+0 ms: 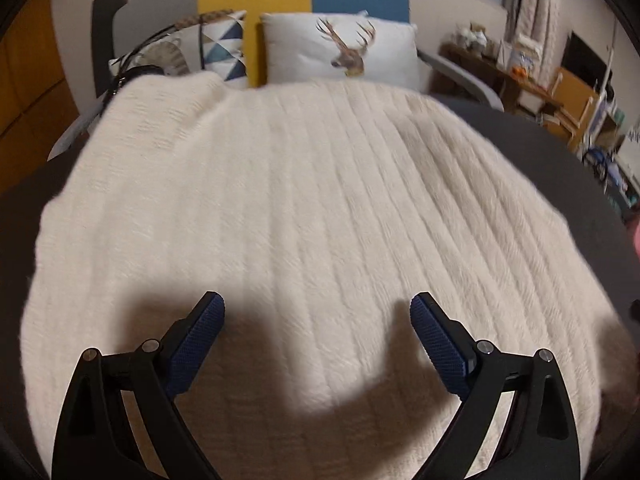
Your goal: Fold clothes
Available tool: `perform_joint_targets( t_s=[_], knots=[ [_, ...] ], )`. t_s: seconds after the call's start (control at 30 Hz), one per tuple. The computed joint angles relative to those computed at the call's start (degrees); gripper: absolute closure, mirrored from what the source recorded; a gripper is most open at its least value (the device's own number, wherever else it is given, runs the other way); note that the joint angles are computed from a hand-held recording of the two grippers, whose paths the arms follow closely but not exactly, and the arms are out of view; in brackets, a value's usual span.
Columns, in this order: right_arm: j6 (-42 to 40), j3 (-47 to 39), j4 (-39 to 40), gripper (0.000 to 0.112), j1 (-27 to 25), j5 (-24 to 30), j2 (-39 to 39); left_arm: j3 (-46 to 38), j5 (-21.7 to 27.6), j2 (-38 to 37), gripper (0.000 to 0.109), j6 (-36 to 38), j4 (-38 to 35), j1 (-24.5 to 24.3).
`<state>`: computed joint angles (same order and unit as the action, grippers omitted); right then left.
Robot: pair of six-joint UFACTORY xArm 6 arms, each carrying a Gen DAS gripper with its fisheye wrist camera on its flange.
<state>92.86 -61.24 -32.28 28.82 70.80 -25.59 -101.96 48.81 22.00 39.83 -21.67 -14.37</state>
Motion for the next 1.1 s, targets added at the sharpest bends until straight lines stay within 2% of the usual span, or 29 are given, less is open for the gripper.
perform_joint_targets(
  t_s=[0.17, 0.23, 0.37, 0.63, 0.73, 0.9, 1.0, 1.1],
  knots=[
    [7.6, 6.6, 5.2, 0.084, 2.8, 2.5, -8.1, 1.8, -1.8, -0.7, 0.011, 0.3, 0.5, -0.3],
    [10.5, 9.7, 5.5, 0.084, 3.8, -0.7, -10.4, 2.0, -2.1, -0.7, 0.011, 0.4, 0.5, -0.3],
    [16.8, 15.2, 2.4, 0.078, 2.9, -12.4, -13.0, 2.8, -2.7, -1.1, 0.009, 0.2, 0.9, -0.5],
    [21.1, 16.9, 1.3, 0.072, -0.7, -22.7, -11.4, 3.2, -2.8, -1.3, 0.008, 0.4, 0.4, -0.3],
    [25.4, 18.3, -1.2, 0.070, -0.1, -23.3, -12.5, 3.0, -2.6, -1.2, 0.008, 0.5, 0.3, -0.2],
    [25.8, 16.3, -1.0, 0.070, 0.7, -21.5, -11.5, 3.1, -2.5, -1.3, 0.008, 0.6, 0.0, -0.2],
    [32.6, 20.2, -5.9, 0.069, 0.1, -28.2, -14.6, 3.2, -2.5, -1.3, 0.008, 0.4, 0.1, -0.2],
    [33.1, 20.9, -6.8, 0.058, -0.8, -31.3, -15.0, 3.2, -2.6, -1.4, 0.008, 0.3, 0.2, -0.3]
  ],
)
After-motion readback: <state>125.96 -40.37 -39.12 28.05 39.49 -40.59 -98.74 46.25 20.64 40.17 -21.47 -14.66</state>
